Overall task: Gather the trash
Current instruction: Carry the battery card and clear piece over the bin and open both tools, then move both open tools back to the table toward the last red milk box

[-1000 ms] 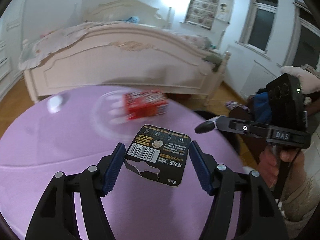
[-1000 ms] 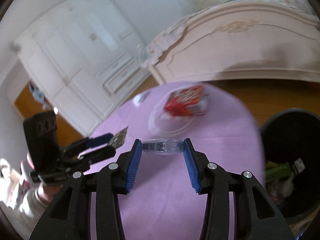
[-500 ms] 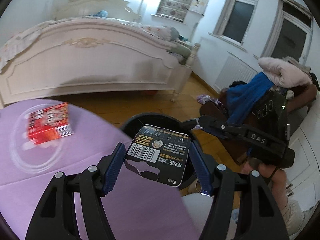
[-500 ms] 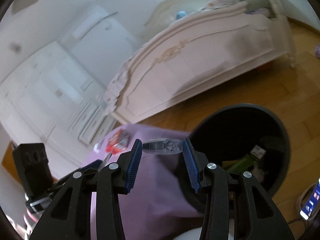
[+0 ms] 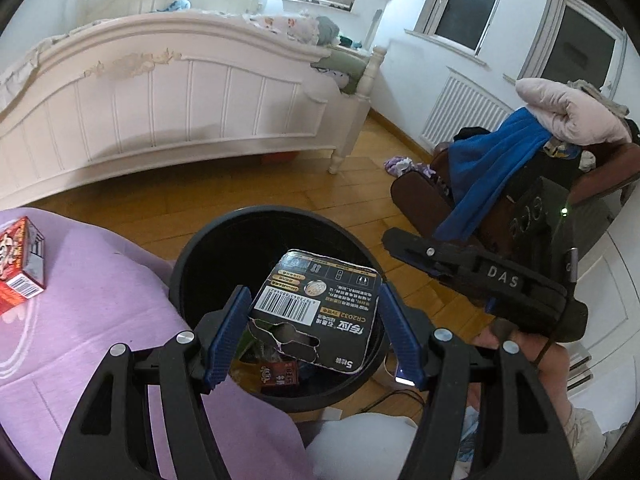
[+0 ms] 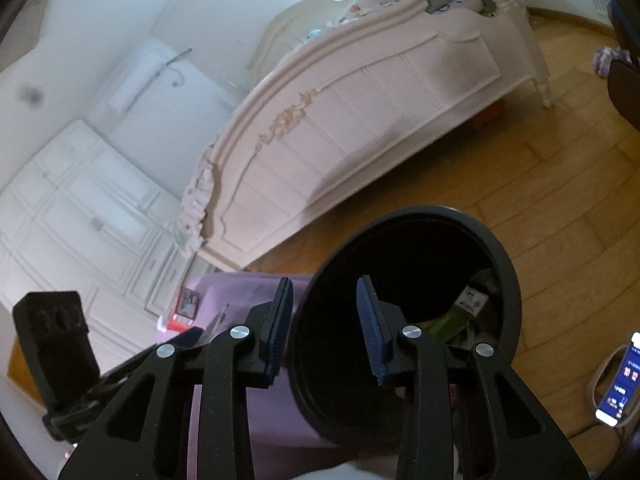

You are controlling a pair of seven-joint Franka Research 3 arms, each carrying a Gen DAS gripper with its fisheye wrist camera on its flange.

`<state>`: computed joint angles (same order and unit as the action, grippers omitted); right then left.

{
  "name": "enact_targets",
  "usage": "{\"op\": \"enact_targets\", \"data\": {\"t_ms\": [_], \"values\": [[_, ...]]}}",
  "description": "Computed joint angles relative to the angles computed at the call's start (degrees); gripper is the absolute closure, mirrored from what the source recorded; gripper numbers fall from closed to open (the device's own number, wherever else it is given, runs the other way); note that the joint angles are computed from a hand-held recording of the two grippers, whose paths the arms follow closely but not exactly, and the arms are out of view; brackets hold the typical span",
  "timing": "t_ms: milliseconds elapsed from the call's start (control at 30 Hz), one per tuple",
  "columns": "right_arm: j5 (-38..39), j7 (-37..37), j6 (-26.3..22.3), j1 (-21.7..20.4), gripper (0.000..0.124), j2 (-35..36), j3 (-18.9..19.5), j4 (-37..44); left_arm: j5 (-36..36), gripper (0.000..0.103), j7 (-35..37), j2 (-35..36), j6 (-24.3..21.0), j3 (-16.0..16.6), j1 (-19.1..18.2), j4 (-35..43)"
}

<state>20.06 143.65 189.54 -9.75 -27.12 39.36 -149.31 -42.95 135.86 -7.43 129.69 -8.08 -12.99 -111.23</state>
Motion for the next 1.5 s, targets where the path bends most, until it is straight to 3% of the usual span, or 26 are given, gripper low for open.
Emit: {"op": "enact_targets", "data": {"t_ms": [267, 333, 367, 400, 633, 767, 833, 933, 1000, 1067, 1167, 1300, 1500], "values": [[2.01, -0.25, 1.18, 2.71, 0.089, 0.06, -2.06, -1.36, 2.7, 0.035, -2.9, 1.97, 0.76, -1.12, 0.07, 1.89], [2.44, -0.39, 0.62, 3.4, 0.075, 0.18, -2.61, -1.25, 4.66, 0.018, -4.15, 1.85, 1.84, -1.53, 0.07, 1.62], [3.11, 0.58, 0.12, 1.85, 0.054, -0.36, -0.93, -1.11, 5.51, 0.013, -4.67, 1.53, 3.01, -1.68, 0.04, 1.12], [3.2, 1.19, 0.48, 1.22, 0.047, -0.56, -0.3, -1.13, 5.66, 0.013, -4.51, 1.19, 3.79, -1.56, 0.0, 0.66], [-1.65, -1.21, -1.84, 0.74, 0.047, 5.33, 0.11, 5.79, 5.62, 0.013, -4.11, -0.76, 5.46, 1.26, 1.66, -0.58], [-9.73, -4.01, -5.26, -2.52, 0.047, 11.11, 3.03, 14.17, 6.4, 0.013, -4.65, -1.49, 10.47, 3.71, 4.38, -1.36], [-15.01, -4.3, -7.62, -5.9, 0.047, 14.04, 6.31, 18.82, 7.23, 0.013, -5.94, -1.06, 12.69, 4.99, 6.17, -1.07], [-28.29, -1.84, -11.09, -14.6, 0.041, 20.66, 15.09, 27.89, 12.7, 0.013, -10.49, 0.44, 17.95, 5.7, 9.47, -0.45], [-45.06, 4.55, -15.45, -16.33, 0.041, 27.9, 18.02, 35.46, 17.15, 0.013, -13.75, 1.67, 20.78, 5.88, 11.35, 0.2], [-56.87, 5.2, -21.97, -10.36, 0.041, 35.75, 15.28, 44.07, 20.47, 0.013, -15.99, 3.3, 23.34, 6.27, 13.09, 1.38], [-62.47, -1.64, -30.32, -2.1, 0.041, 43.89, 11.97, 54.36, 24.26, 0.013, -18.89, 5.87, 25.0, 6.27, 15.13, 3.79], [-65.03, -11.64, -39.8, 7.13, 0.041, 52.02, 8.12, 66.0, 28.32, 0.013, -21.64, 10.02, 24.45, 5.54, 17.4, 7.78], [-63.33, -25.07, -48.26, 15.93, 0.041, 61.2, 3.56, 79.69, 32.74, 0.013, -24.8, 14.98, 23.0, 3.64, 19.67, 12.16]]}}
